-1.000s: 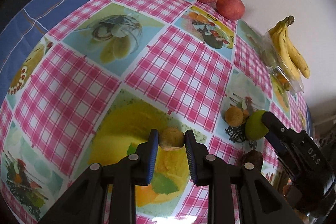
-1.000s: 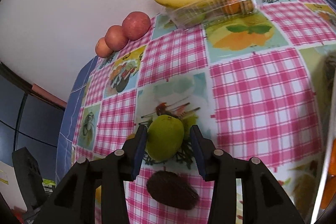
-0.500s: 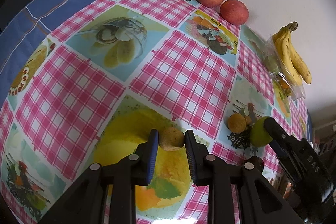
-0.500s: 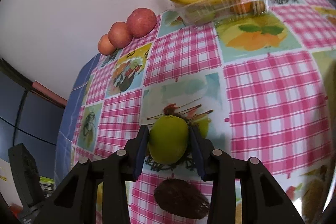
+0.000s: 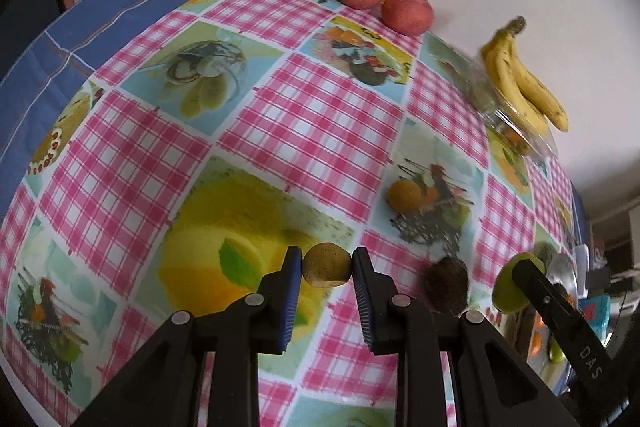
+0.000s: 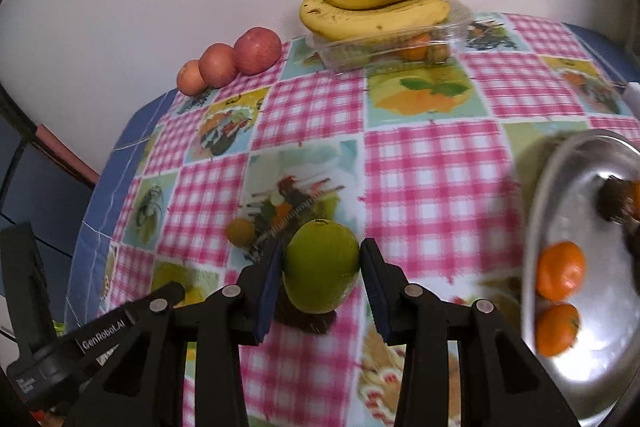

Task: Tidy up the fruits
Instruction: 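Carry the green fruit and the small brown fruit over the plate with both tools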

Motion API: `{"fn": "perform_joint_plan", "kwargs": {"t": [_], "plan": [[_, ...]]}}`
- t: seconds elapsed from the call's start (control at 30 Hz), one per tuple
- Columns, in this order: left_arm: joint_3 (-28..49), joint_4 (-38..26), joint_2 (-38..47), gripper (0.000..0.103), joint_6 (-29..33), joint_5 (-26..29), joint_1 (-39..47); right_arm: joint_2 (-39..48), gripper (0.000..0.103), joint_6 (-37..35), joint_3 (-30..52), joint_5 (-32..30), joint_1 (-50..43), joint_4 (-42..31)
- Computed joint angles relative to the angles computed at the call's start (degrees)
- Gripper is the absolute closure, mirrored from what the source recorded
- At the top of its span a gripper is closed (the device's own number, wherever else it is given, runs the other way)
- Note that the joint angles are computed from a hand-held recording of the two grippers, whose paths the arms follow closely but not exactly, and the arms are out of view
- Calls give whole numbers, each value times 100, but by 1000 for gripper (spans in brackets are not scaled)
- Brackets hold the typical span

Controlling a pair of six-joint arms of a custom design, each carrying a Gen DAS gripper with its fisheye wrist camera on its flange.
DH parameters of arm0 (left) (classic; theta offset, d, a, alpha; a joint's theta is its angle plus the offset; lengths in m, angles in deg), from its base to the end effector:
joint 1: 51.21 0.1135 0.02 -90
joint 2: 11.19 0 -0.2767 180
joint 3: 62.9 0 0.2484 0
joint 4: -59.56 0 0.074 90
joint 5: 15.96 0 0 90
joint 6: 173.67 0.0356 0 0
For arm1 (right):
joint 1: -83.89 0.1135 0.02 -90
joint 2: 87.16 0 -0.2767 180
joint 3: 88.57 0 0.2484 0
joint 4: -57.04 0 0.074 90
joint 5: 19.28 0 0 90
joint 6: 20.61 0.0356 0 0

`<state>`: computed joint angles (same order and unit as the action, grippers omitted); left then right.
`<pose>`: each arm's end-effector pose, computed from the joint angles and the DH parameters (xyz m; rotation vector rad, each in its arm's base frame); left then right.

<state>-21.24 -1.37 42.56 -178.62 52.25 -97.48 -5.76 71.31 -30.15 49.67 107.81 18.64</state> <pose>0.0998 -0.0852 0.1822 -1.1746 2.4099 -0.2061 0.2313 0.1166 0.1960 -0.6329 2.5938 0.6351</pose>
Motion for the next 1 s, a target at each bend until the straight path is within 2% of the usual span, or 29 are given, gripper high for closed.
{"fn": "perform_joint_plan", "kwargs": {"t": [0.33,0.53,0.77,1.0], "plan": [[822,-449,701,75,-453,-420,-943,-1322,62,-682,-206,485,-428,-960],[1321,-580,1221,75,-385,-579,-1180,-1728,62,-1049,-207,528,-841,-1300],[1938,-422,2015,75,24,-646,-1303,-1751,62,-1463,-136,479,-1411,-1402],[2801,-171,3055,75,775,-646,-1446,-1312,62,-2012,155,316,-2670,-1436]]}}
